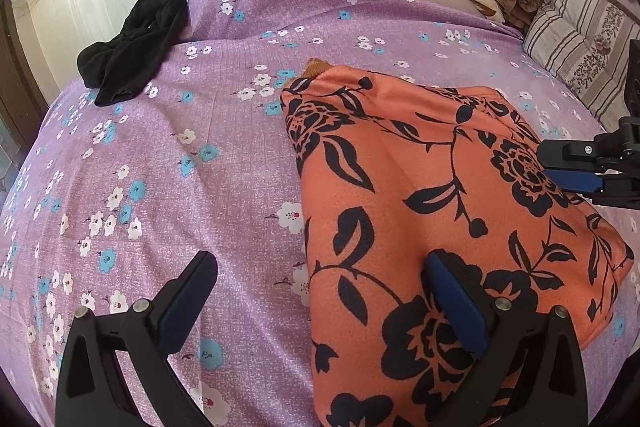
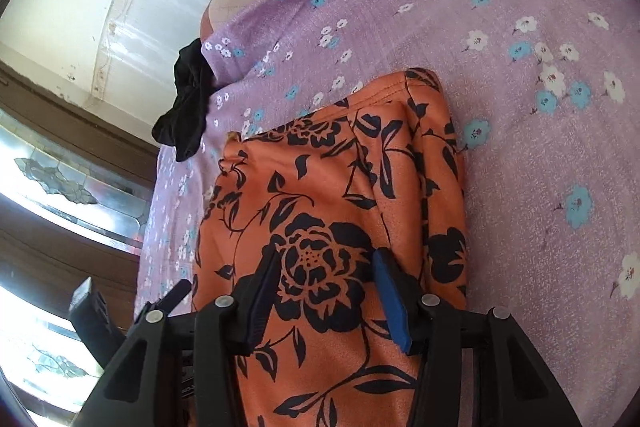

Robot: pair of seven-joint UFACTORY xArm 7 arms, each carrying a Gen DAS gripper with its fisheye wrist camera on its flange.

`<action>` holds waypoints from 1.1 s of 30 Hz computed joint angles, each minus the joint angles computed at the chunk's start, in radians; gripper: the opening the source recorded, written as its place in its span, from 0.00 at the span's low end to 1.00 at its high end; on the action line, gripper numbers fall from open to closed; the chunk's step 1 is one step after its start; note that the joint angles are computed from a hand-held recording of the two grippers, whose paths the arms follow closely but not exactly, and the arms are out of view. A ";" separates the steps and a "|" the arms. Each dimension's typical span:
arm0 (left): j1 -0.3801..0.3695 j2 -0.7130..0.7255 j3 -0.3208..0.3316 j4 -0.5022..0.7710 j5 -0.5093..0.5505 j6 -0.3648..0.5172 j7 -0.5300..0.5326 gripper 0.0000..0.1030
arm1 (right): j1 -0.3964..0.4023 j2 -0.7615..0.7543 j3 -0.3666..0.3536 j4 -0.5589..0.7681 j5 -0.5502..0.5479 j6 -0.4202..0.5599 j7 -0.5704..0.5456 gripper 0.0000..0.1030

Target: Fold small clothes

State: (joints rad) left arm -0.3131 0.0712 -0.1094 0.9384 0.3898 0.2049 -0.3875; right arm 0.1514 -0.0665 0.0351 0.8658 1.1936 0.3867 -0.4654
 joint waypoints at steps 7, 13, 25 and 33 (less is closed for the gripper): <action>0.003 -0.001 -0.005 0.007 -0.037 0.014 0.026 1.00 | 0.000 -0.039 -0.018 -0.009 0.086 -0.006 -0.066 0.53; 0.000 0.003 -0.007 0.027 -0.042 0.033 0.043 1.00 | -0.011 -0.056 -0.033 -0.017 0.122 -0.005 -0.092 0.56; -0.008 0.005 0.004 0.063 0.037 0.065 0.000 1.00 | -0.030 -0.096 -0.060 -0.064 0.102 -0.004 -0.078 0.56; 0.002 -0.002 0.016 0.081 0.119 0.066 -0.072 1.00 | -0.026 -0.100 -0.062 -0.067 0.107 0.000 -0.084 0.56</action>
State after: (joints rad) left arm -0.3116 0.0692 -0.0930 1.0193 0.5091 0.2704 -0.4592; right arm 0.1251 -0.1666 -0.0271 0.7984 1.3010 0.3867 -0.5490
